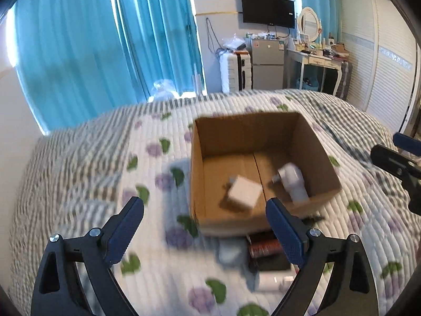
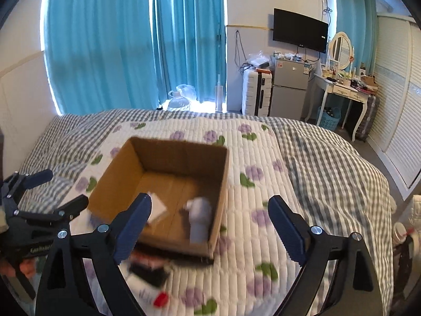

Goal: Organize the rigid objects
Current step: 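Grasp the red-capped white bottle with the left tool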

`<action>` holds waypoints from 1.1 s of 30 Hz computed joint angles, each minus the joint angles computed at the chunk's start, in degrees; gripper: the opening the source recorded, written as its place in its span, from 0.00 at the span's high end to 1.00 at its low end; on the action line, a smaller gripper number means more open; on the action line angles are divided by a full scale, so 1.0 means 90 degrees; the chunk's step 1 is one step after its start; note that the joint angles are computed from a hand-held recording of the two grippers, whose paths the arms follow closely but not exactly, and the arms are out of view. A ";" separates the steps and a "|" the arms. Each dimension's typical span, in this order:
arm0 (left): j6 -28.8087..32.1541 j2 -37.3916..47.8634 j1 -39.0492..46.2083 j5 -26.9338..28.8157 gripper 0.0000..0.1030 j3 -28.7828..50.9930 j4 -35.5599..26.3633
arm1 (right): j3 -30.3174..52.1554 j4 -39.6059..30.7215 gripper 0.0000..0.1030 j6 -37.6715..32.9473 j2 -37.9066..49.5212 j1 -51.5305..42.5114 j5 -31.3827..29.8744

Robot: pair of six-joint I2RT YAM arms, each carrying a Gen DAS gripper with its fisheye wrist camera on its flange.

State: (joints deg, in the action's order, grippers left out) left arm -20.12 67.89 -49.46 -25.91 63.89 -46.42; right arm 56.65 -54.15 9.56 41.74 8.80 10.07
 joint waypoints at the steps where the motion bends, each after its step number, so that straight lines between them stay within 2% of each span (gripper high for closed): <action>1: -0.0128 -0.0113 -0.0086 -0.0018 0.07 -0.0135 -0.0030 | -0.0113 -0.0126 0.10 0.0140 -0.0207 0.0169 0.0165; 6: -0.0870 -0.0407 -0.0555 -0.0276 0.07 -0.0898 0.0117 | -0.0950 -0.0700 0.09 0.0911 -0.1137 0.1252 0.1051; 11: -0.1547 -0.0559 -0.1084 -0.0401 0.07 -0.1645 0.0511 | -0.1751 -0.0820 0.06 0.1196 -0.1481 0.1429 0.1286; 14: -0.1764 -0.0379 -0.1137 -0.0324 0.07 -0.1910 0.0677 | -0.2177 -0.0664 0.06 0.1077 -0.1521 0.1084 0.1035; 18: -0.2026 -0.0042 -0.1069 -0.0084 0.07 -0.2183 0.0963 | -0.2693 -0.0416 0.06 0.0498 -0.1691 -0.0145 -0.0123; 24: -0.2048 0.0416 -0.1409 0.0139 0.07 -0.2287 0.1287 | -0.2863 -0.0372 0.06 0.0555 -0.1541 -0.0177 -0.0102; 31: -0.1753 0.0864 -0.1722 0.0622 0.07 -0.2174 0.1580 | -0.2889 -0.0407 0.06 0.0090 -0.1718 -0.1468 -0.0868; 33: -0.1680 0.1015 -0.1798 0.0645 0.07 -0.2126 0.1633 | -0.2878 -0.0419 0.06 0.0069 -0.1705 -0.1566 -0.0918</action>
State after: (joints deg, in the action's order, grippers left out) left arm -35.24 77.03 -65.64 -20.10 44.76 -31.72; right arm 30.75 -57.92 10.18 26.40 -5.29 1.80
